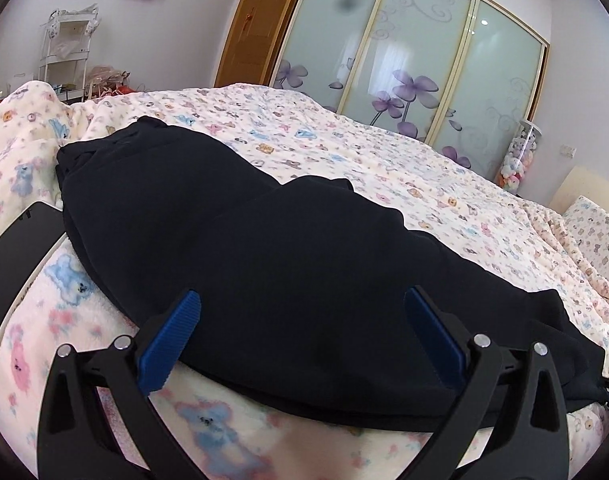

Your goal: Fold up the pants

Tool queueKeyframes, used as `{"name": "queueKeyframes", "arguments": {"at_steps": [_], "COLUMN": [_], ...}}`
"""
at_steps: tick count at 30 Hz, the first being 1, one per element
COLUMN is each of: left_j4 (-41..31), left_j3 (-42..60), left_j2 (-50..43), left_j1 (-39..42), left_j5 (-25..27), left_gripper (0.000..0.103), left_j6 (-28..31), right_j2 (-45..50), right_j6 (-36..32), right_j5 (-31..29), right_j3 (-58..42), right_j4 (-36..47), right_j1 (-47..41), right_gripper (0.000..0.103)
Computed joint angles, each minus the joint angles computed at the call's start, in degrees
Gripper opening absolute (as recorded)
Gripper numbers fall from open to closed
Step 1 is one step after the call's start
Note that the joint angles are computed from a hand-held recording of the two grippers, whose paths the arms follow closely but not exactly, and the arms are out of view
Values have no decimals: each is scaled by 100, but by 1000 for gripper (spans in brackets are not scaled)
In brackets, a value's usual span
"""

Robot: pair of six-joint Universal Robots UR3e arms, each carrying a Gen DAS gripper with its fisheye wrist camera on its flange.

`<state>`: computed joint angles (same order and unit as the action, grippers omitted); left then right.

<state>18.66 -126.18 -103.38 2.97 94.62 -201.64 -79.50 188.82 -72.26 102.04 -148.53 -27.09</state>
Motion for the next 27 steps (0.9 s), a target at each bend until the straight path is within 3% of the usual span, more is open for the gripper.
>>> {"name": "queueKeyframes", "arguments": {"at_steps": [2,4,6,9,13,15,19,22,24,25,26,27], "left_j4": [-23,-79,-77,-116,-183,-138,-118,-193,-227,-244,-258,-265], "left_j3": [-7,12,8,24,72,45,8,43,59,67,71,70], "left_j2": [-1,5,9,6,-3,-1,-3,5,4,2,5,12], "left_j1": [18,33,46,46,39,76,150,155,147,133,129,136], "left_j5": [-6,-13,-28,-24,-21,-108,-233,-238,-221,-200,-192,-199], "left_gripper": [101,101,101,101,101,101,101,101,101,101,101,101], "left_j6": [6,16,20,19,16,-5,-29,-23,-26,-29,-25,-20], "right_j2": [109,55,-26,14,355,582,1007,839,590,527,359,260], "right_j6": [-230,-315,-385,-465,-881,-1094,-379,-165,-2,103,298,478], "right_j5": [-489,-488,-496,-1124,-2828,-3293,-2689,-2047,-1725,-1616,-1377,-1187], "right_j3": [-126,-86,-81,-280,-626,-747,-1262,-1000,-721,-706,-596,-548], "right_j4": [83,144,140,-431,-1772,-2183,-272,-193,-330,-217,-77,-57], "right_j1": [262,269,266,533,1226,1340,835,471,264,188,26,-67], "right_gripper": [30,19,17,15,15,15,16,17,27,40,47,47]}}
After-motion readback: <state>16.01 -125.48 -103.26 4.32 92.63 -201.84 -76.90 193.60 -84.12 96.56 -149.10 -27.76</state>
